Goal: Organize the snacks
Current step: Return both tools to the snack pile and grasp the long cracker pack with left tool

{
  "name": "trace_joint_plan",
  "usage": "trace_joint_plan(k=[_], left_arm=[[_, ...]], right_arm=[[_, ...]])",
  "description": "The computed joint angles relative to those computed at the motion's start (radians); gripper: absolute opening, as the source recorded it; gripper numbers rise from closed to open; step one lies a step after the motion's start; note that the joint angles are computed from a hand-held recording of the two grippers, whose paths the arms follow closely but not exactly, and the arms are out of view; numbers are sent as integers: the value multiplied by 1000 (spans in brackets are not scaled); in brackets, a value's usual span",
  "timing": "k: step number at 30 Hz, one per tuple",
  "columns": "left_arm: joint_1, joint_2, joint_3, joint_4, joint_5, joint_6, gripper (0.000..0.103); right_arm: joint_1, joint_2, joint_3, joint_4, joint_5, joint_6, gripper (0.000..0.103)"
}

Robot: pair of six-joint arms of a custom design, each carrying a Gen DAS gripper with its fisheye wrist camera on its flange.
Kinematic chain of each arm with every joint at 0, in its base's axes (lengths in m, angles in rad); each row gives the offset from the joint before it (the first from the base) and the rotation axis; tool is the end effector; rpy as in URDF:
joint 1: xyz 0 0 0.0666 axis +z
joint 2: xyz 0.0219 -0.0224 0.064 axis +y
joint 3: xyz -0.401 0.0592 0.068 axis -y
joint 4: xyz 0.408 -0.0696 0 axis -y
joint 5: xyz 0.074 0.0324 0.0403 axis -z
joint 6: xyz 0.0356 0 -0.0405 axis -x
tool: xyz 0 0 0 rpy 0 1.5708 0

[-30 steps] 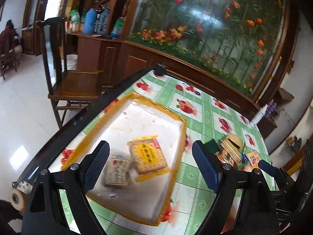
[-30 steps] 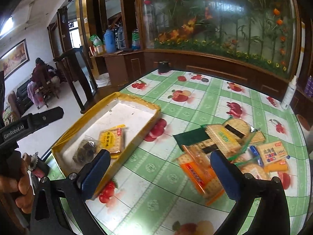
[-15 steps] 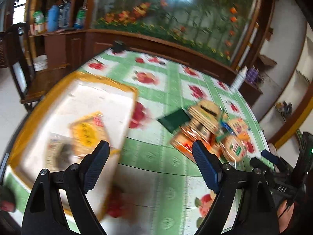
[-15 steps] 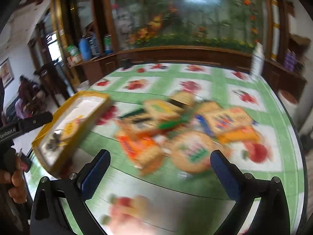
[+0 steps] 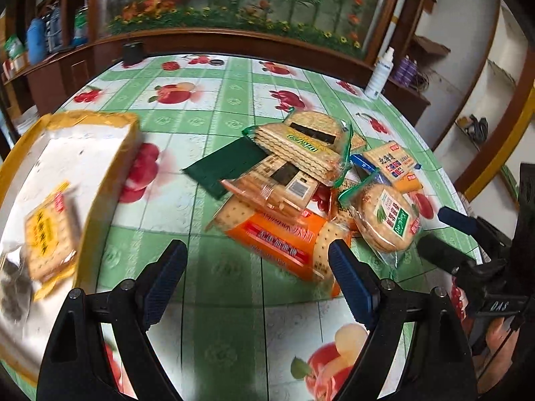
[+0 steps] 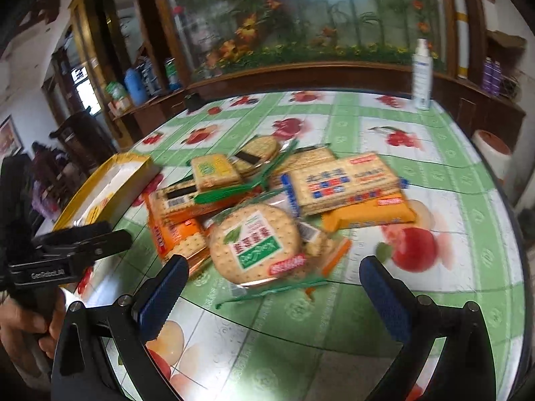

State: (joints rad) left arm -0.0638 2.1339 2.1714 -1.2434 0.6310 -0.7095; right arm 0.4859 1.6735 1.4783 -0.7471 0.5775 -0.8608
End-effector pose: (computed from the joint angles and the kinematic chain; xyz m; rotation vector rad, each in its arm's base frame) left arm 0.7348 -0.0684 0.3526 1.0959 2.2874 -0.6355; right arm 0.5326 0.2588 0.3593 0.6484 2.2238 -0.0681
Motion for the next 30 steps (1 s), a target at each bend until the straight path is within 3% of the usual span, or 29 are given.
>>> trace_joint_plan(k=[5,11,14,18,22,24,26,28,30], left_arm=[[-37,42,66,-33,-40,-39,87],[-79,73,113,-25,-87,-60,87],[-92,101,157,-38,-115,-67,87],[-107,121,188,-46,-152,-96,87],[-106,126,213,-40,-154,-144,87],[-106,163,290,-90,-143,-176,87],[-118,201,364,-145,-169,-220,87],[-133,197,350,-123,-204,-261,87],[-145,213,369,-151,-229,-298,87]], right_arm=[[-20,67,78,-29,-31,86,102],[-49,109,120,-67,-60,108,101],[-63,109,111,-53,-92,104,88],[-72,103,98,-25,-121,116,85],[-72,103,98,-21,-131,125,82],[-74,97,90,-12,-136,125,81],[-76,94,84,-2,-141,127,81],[-77,95,86,-3,-143,130,81],[-80,99,93,-8,-146,135,81]])
